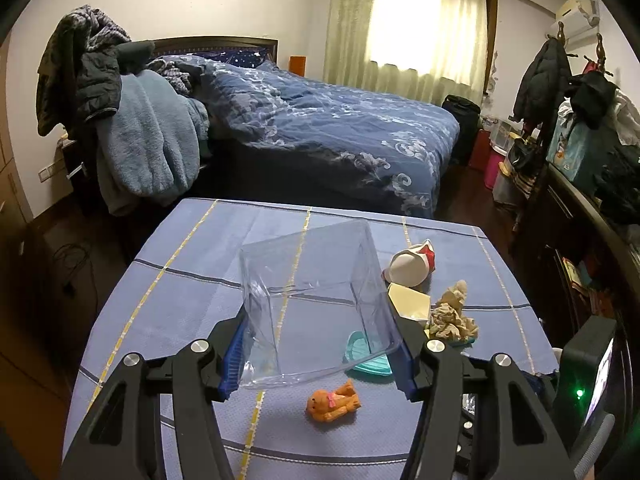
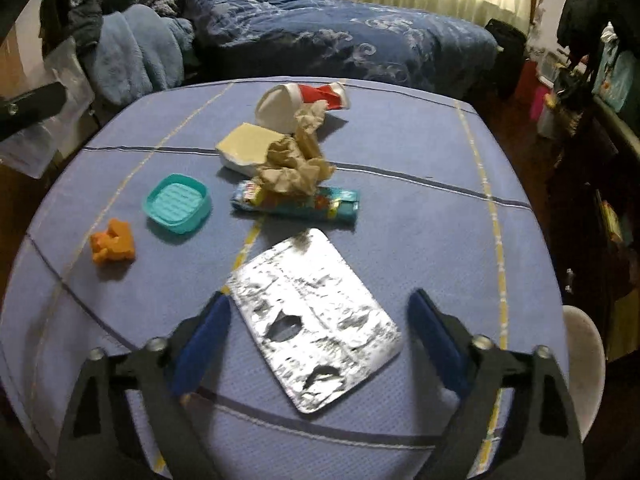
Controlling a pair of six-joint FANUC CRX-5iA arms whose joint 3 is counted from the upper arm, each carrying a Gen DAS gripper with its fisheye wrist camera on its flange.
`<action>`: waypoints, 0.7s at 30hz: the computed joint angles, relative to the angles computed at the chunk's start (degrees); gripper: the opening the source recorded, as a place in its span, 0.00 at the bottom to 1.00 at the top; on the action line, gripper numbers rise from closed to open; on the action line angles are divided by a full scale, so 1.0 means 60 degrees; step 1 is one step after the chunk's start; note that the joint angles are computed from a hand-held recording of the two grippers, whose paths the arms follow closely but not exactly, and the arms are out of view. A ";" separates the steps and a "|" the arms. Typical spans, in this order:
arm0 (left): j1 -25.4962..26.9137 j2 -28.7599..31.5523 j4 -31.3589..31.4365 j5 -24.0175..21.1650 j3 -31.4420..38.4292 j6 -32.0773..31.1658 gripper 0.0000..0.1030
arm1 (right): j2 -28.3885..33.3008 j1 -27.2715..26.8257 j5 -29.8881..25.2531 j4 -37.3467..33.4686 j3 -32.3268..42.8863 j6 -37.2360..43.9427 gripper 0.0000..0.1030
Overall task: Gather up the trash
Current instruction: 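Grasp the clear plastic box with the left tool while the right tool grasps the foil blister pack, then carry the blister pack and plastic box over the white bin and release both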
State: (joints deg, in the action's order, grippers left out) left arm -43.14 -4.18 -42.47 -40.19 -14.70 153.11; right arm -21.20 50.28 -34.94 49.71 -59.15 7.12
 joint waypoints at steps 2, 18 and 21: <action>-0.0037 -0.0008 0.0000 0.0001 -0.0001 -0.0021 0.57 | -0.0120 0.0229 -0.0211 -0.0070 -0.0011 0.0004 0.58; -0.0447 -0.0029 -0.0305 -0.0238 0.0028 0.0011 0.57 | -0.1831 0.1674 -0.1427 0.0311 -0.0849 -0.1560 0.57; -0.0654 0.0023 -0.0394 -0.0309 0.0110 -0.0004 0.57 | -0.2362 0.2088 -0.1943 0.0310 -0.1047 -0.1912 0.57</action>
State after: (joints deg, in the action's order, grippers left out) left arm -47.06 -4.04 -44.83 -42.04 -14.03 153.09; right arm -35.37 62.81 -46.60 51.56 -65.44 -4.35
